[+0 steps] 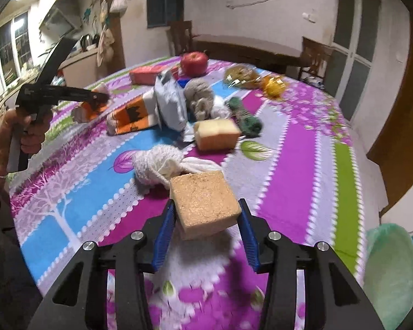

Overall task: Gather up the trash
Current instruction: 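Lift the sponge with right tool and carry it over the green bin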

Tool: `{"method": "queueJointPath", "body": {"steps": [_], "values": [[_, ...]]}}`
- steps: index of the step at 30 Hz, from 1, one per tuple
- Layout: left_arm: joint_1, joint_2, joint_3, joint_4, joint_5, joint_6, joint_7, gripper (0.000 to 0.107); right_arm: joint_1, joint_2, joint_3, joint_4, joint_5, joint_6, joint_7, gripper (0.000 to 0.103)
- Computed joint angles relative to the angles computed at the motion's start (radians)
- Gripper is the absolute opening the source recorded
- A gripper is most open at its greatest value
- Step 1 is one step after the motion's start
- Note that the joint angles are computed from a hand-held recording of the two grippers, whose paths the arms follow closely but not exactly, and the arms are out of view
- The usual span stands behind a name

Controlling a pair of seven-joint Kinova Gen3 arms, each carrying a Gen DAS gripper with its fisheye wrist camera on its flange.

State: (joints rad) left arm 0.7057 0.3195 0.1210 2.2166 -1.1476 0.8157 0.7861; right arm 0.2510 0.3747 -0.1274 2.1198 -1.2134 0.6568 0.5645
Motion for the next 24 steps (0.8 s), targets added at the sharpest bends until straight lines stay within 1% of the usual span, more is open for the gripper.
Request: {"method": "queueJointPath", "body": {"steps": [2,3,5,8,10,11,13,16,20,24], "values": [[0.021,-0.033,0.008,-0.002,0.017,0.055,0.006,0.026,0.023,-0.023,0.013,0.001,-0.016,0.04,0.007,0.047],[0.023,-0.045,0.015,-0.003,0.017,0.072,0.007,0.026,0.047,-0.043,0.012,0.006,-0.042,0.063,0.025,0.047],[0.034,-0.065,0.036,-0.028,0.017,0.127,-0.018,0.026,0.061,-0.073,0.034,0.012,-0.084,0.104,0.048,0.047],[0.048,-0.065,0.068,-0.105,0.004,0.198,-0.111,0.026,0.068,-0.128,0.072,0.024,-0.151,0.157,0.079,0.047],[0.054,-0.055,0.076,-0.151,-0.009,0.218,-0.162,0.026,0.068,-0.166,0.099,0.03,-0.195,0.171,0.083,0.047],[0.056,-0.046,0.078,-0.182,-0.018,0.226,-0.196,0.026,0.061,-0.174,0.119,0.025,-0.196,0.18,0.069,0.047],[0.063,-0.026,0.076,-0.238,-0.035,0.232,-0.249,0.026,0.055,-0.2,0.153,0.018,-0.217,0.184,0.039,0.047],[0.066,0.01,0.064,-0.333,-0.06,0.205,-0.338,0.026,0.053,-0.227,0.194,0.003,-0.237,0.175,0.009,0.047],[0.102,0.079,0.037,-0.473,-0.076,0.19,-0.464,0.026,0.066,-0.246,0.232,-0.026,-0.236,0.146,-0.037,0.047],[0.134,0.156,0.01,-0.615,-0.064,0.169,-0.587,0.026,0.102,-0.252,0.263,-0.066,-0.202,0.134,-0.081,0.047]]}}
